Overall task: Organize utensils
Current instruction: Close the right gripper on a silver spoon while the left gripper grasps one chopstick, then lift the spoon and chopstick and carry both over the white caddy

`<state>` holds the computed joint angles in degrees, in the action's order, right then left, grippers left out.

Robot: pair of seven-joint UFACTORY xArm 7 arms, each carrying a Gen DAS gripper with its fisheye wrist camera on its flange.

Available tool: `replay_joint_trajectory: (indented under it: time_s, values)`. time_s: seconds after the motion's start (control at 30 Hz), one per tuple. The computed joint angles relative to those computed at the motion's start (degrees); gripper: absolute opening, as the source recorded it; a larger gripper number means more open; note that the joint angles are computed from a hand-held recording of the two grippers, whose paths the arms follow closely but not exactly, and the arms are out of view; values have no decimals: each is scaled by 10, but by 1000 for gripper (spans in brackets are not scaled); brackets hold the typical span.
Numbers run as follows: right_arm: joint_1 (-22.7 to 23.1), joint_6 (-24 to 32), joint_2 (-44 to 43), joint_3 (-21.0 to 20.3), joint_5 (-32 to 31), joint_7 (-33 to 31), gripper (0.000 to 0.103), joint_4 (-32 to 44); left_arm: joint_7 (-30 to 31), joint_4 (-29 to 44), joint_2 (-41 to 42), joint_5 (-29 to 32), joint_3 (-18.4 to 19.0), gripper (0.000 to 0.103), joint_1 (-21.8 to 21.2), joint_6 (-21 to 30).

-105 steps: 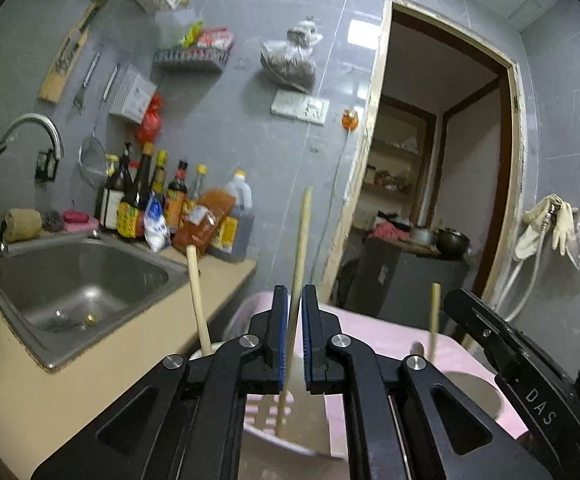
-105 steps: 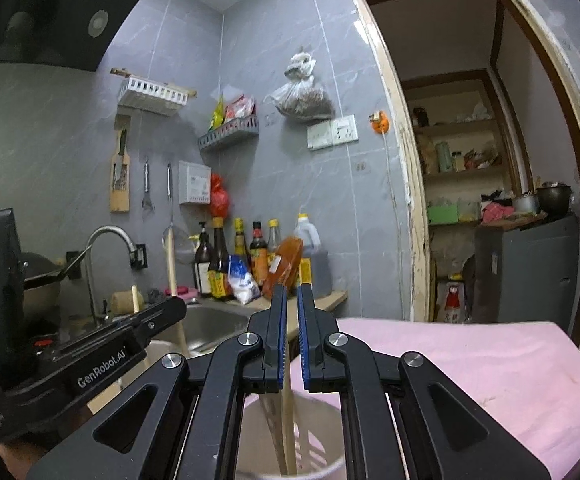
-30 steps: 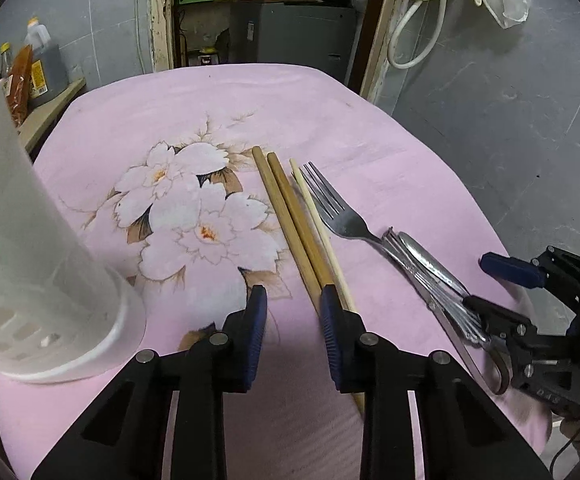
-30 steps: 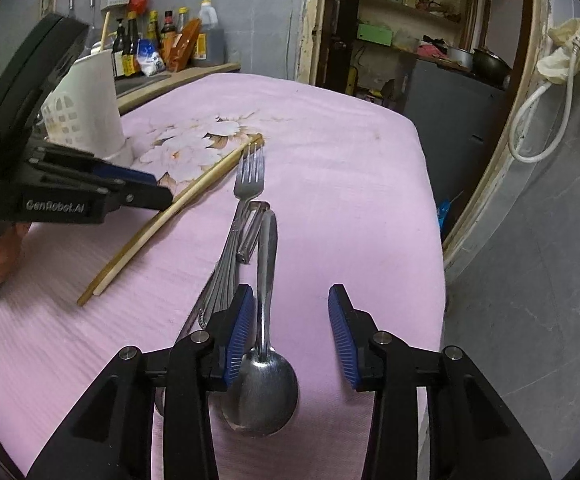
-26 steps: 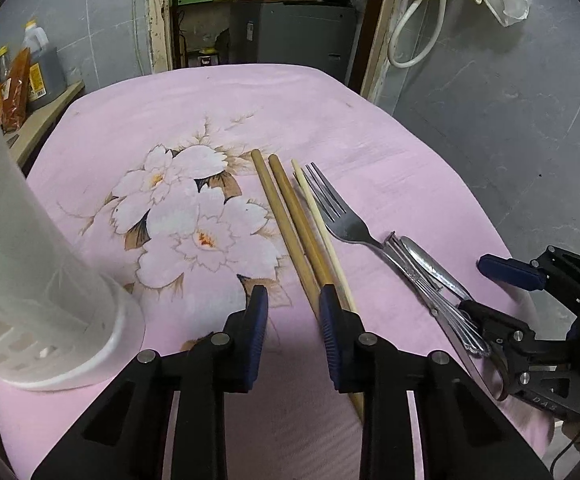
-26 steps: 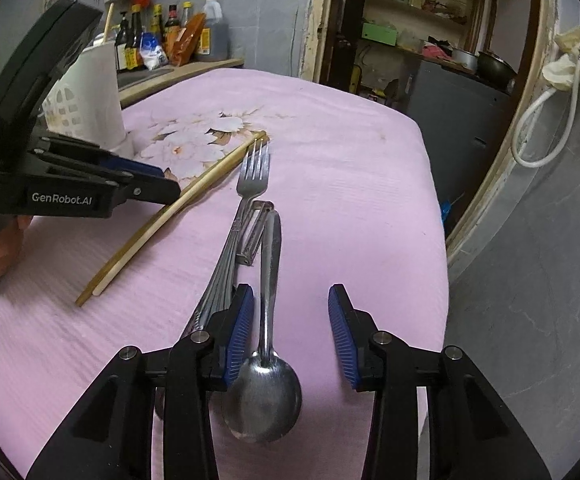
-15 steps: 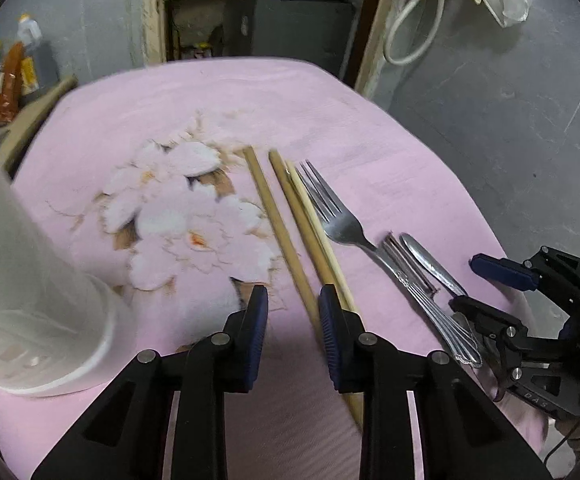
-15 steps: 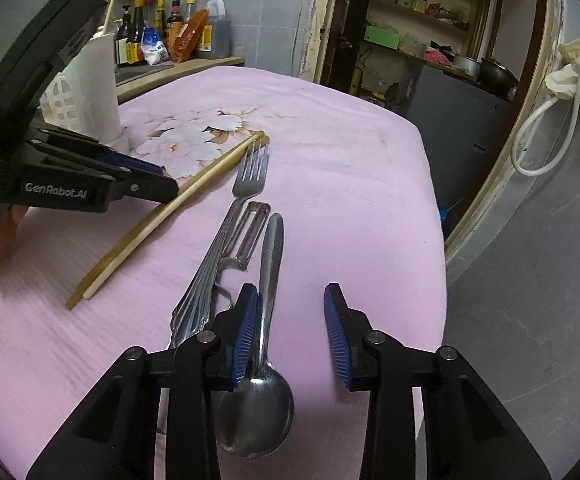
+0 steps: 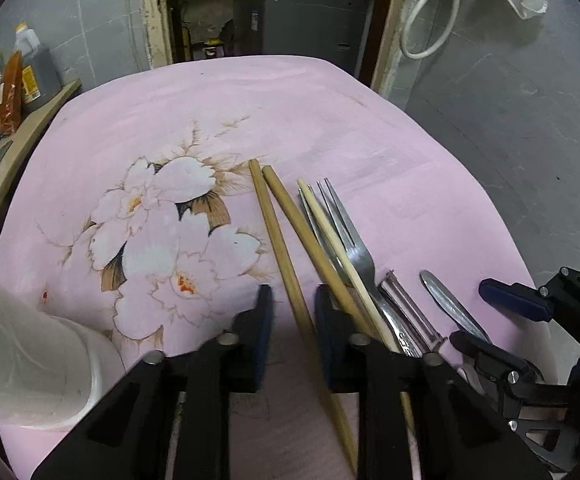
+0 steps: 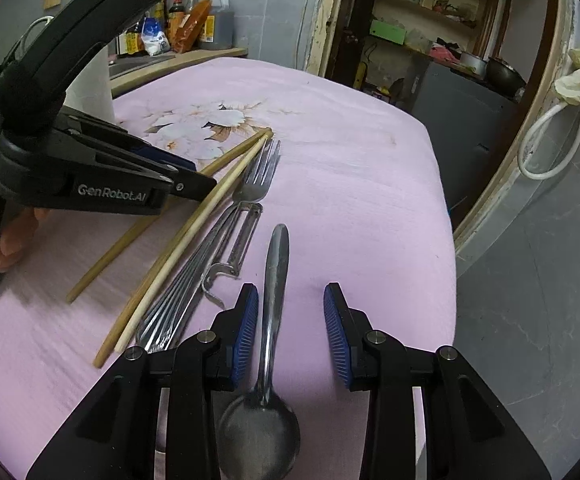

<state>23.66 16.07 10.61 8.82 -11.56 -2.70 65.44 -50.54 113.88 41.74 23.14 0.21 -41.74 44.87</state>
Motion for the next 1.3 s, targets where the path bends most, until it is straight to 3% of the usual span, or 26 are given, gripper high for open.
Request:
replay_joint_trajectory:
  time_s: [0.13,0.3,0.47,0.67,0.93,1.1,1.23,1.3]
  values:
    - [0,18,2,1,-1,-7,31,9,-17,-43,-26,-1,-1,8,2,-21]
    - [-21,36,-12,21,67,-66,8,-2,-49,-107,-68,9,-6,6,1,-46]
    - [-13,59,-26,14,55,-61,8,-8,-46,-147,-100,2,-28,6,11,-55]
    - [-3,113,-5,10,32,-44,9,34,5,-112,-83,-47,-54,7,33,-23]
    - [1,140,23,9,46,-39,9,76,32,-101,-76,-52,-44,7,26,-18]
    - [11,106,13,1,6,-15,7,53,-5,-171,-114,-32,-33,5,20,-74]
    - [-15,29,-15,19,74,-48,7,-1,-57,-234,-154,9,-23,4,12,-130]
    - [-26,-35,-35,32,118,-78,7,-42,-99,-270,-178,48,-11,4,0,-171]
